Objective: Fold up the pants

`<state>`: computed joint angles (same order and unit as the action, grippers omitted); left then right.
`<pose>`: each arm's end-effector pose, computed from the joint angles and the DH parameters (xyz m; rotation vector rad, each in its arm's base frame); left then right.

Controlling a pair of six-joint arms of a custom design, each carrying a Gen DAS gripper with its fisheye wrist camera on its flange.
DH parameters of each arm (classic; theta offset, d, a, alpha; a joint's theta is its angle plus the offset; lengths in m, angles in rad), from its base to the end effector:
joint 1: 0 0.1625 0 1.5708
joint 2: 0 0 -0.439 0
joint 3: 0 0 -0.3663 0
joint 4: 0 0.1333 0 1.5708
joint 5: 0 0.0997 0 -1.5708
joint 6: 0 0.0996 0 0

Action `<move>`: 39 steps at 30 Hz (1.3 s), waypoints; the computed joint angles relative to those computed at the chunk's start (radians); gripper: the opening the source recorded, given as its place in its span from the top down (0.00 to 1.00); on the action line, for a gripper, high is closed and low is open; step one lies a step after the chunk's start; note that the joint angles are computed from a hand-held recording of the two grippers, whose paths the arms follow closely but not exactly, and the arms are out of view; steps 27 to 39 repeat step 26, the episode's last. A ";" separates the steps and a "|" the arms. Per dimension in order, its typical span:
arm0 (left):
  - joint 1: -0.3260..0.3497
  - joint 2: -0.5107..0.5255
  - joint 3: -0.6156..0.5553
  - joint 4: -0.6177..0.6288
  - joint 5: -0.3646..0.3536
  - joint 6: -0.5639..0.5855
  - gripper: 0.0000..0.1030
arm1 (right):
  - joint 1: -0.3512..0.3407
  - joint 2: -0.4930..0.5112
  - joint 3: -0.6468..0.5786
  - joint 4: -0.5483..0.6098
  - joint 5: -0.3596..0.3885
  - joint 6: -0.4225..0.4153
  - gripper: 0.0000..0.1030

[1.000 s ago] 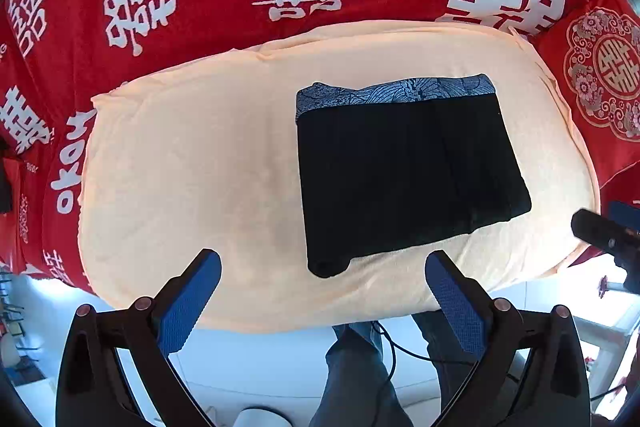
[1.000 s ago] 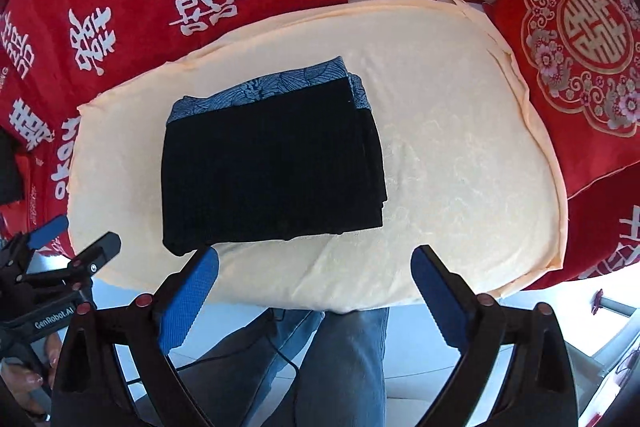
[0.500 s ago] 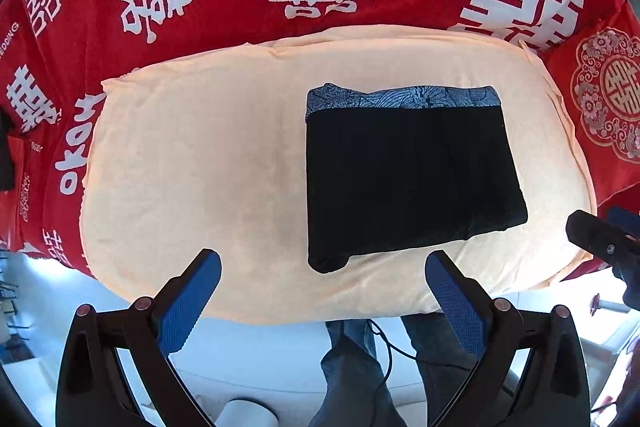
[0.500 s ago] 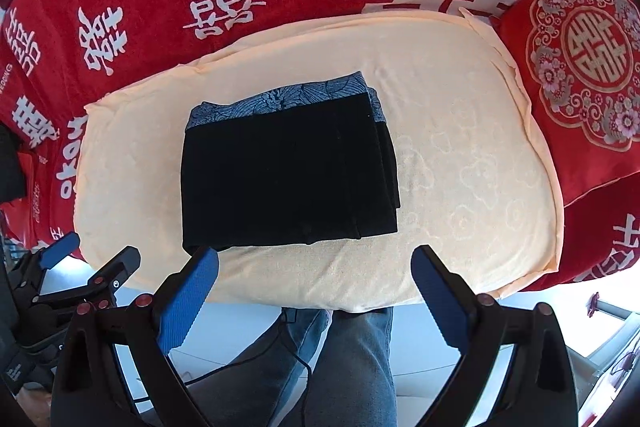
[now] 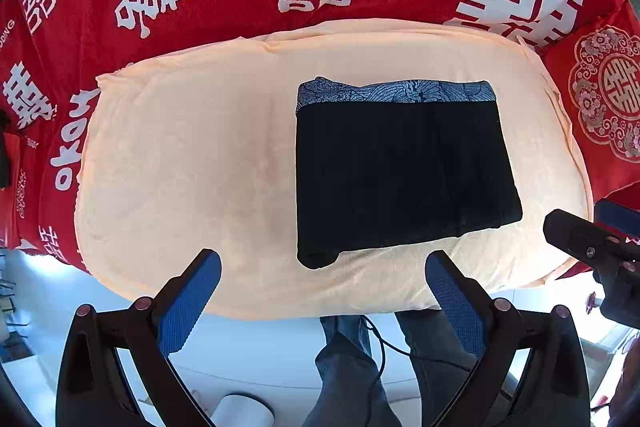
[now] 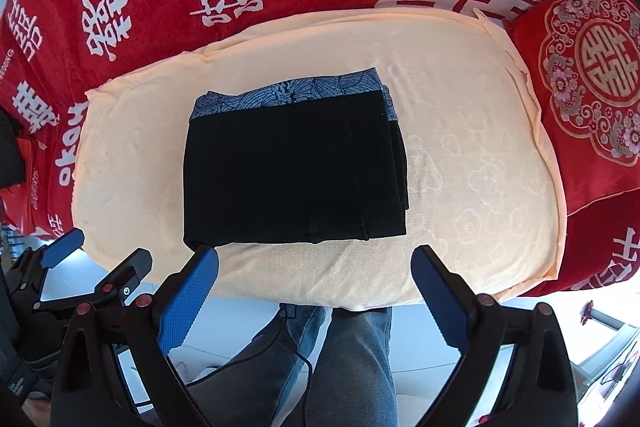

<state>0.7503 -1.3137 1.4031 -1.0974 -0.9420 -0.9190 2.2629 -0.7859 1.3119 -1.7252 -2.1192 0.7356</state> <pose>-0.2479 -0.4934 0.4330 0.1035 2.3261 -0.1438 0.5024 -0.4786 0.1738 0.0775 -2.4918 0.1048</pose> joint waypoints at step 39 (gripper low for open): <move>-0.005 -0.010 0.016 -0.030 0.014 0.022 0.01 | 0.000 0.020 -0.019 0.035 -0.015 -0.002 0.05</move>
